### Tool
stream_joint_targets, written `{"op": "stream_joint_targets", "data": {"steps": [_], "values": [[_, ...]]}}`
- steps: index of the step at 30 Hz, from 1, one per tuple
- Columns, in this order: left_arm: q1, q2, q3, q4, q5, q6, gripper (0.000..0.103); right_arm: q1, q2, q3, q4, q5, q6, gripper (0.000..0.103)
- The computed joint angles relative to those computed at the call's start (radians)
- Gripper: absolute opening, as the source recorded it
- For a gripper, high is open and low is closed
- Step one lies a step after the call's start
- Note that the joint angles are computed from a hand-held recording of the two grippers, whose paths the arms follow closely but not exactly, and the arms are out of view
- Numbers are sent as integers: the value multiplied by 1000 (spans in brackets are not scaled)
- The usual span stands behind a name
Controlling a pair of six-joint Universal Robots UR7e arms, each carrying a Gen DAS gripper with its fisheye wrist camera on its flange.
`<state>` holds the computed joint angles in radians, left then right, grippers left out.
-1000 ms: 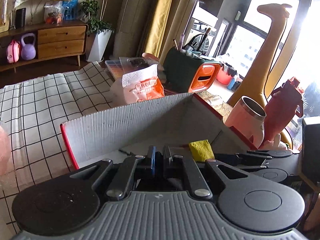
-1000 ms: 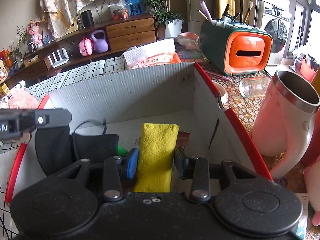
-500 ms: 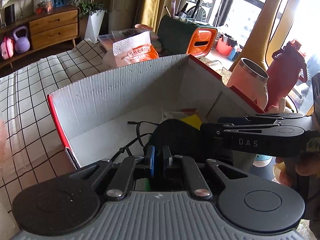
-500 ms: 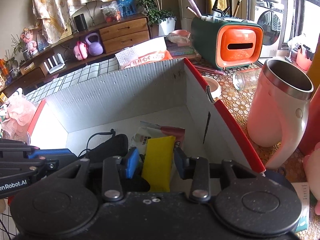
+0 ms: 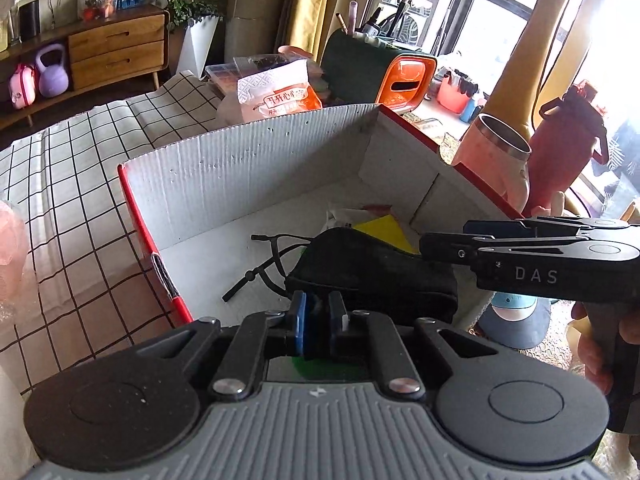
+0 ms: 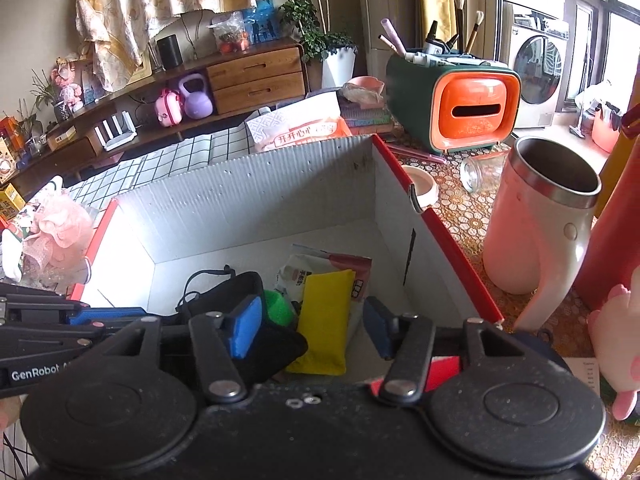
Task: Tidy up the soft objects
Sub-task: 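Open the left tool to release the black pouch while the right tool releases the yellow sponge, then withdraw the left tool from the box while the right tool reaches toward the floral bag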
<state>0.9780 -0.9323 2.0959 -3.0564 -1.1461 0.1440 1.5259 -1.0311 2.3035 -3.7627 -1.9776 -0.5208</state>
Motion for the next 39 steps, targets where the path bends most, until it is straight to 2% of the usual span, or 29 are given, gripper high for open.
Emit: {"op": "stream_joint_targets", "data": {"steps": [2, 3, 4, 5, 9, 15, 18, 20, 24, 29, 34, 39], "values": [[-5, -9, 14, -16, 9, 4, 27, 4, -12, 15, -9, 6, 0, 60], [-9, -14, 24, -29, 13, 7, 40, 6, -17, 23, -16, 11, 0, 61], [-12, -20, 33, -42, 16, 9, 59, 9, -24, 31, -22, 14, 0, 62], [-15, -26, 46, -64, 15, 12, 63, 12, -29, 38, -27, 20, 2, 64], [-25, -67, 85, -85, 0, 12, 63, 22, -61, 71, -23, 48, 17, 66], [-56, -134, 163, -138, 33, 23, 66, 58, -76, 125, -67, 81, 9, 73], [-69, -175, 198, -145, 56, 20, 70, 82, -75, 146, -91, 90, 3, 78], [-69, -211, 219, -141, 49, 13, 72, 98, -74, 157, -105, 95, 0, 81], [-69, -304, 269, -124, 40, 3, 82, 135, -69, 175, -124, 102, -4, 85], [-71, -429, 326, -87, 56, -11, 84, 194, -36, 181, -145, 100, -2, 92], [-58, -550, 368, -41, 78, -22, 91, 259, 17, 165, -159, 86, 1, 100], [-39, -653, 397, 14, 124, -7, 99, 309, 66, 137, -138, 78, 16, 102]]}}
